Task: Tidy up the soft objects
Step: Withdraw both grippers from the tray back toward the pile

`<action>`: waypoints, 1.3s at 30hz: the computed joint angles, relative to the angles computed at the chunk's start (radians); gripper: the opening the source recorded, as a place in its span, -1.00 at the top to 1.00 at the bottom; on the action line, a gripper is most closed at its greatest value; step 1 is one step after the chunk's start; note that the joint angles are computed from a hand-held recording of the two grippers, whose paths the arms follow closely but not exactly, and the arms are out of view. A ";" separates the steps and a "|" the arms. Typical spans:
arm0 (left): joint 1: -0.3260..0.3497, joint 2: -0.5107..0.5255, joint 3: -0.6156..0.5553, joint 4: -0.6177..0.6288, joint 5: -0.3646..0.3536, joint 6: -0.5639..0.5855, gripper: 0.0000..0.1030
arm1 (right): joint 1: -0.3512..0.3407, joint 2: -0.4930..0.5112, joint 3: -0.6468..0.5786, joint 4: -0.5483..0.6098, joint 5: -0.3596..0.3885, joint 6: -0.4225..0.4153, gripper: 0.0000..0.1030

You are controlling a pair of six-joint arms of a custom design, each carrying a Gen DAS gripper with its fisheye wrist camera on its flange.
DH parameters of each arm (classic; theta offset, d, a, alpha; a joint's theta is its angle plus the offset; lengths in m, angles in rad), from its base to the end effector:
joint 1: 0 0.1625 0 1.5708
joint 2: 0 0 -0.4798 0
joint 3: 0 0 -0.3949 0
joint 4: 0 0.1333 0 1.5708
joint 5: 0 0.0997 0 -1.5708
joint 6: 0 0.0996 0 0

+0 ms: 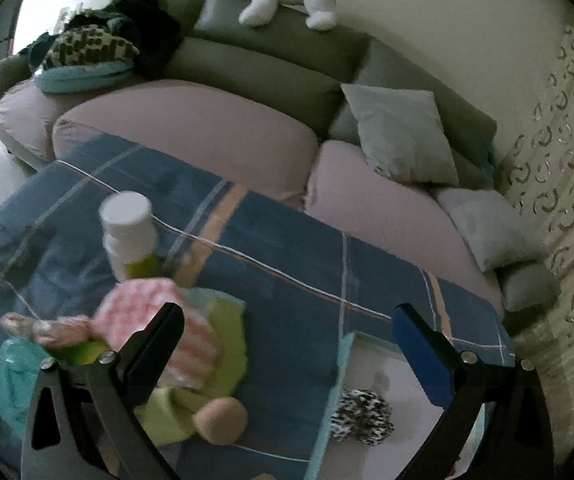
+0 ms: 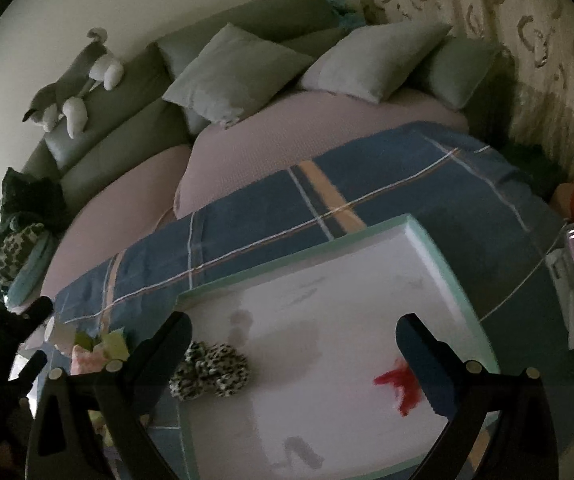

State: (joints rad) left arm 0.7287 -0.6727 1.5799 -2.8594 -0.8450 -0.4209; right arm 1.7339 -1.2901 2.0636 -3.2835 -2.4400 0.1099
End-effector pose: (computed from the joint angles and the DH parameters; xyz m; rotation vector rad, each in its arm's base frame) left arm -0.4184 -0.6407 0.1183 0.3569 2.5809 -0.9874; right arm 0.1419 -0.5099 0.3901 -0.4449 -2.1426 1.2054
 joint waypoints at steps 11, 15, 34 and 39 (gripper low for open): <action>0.014 -0.147 0.121 0.004 0.198 -0.007 -1.00 | 0.047 0.076 -0.038 0.082 0.068 0.018 -1.00; 0.041 -0.216 0.170 0.042 0.221 -0.080 -1.00 | 0.073 0.121 -0.060 0.104 0.088 0.005 -1.00; 0.134 -0.366 0.252 0.163 0.259 -0.187 -1.00 | 0.147 0.319 -0.145 0.236 0.079 -0.087 -1.00; 0.149 -0.360 0.241 0.171 0.225 -0.157 -1.00 | 0.142 0.336 -0.157 0.241 0.084 -0.088 -1.00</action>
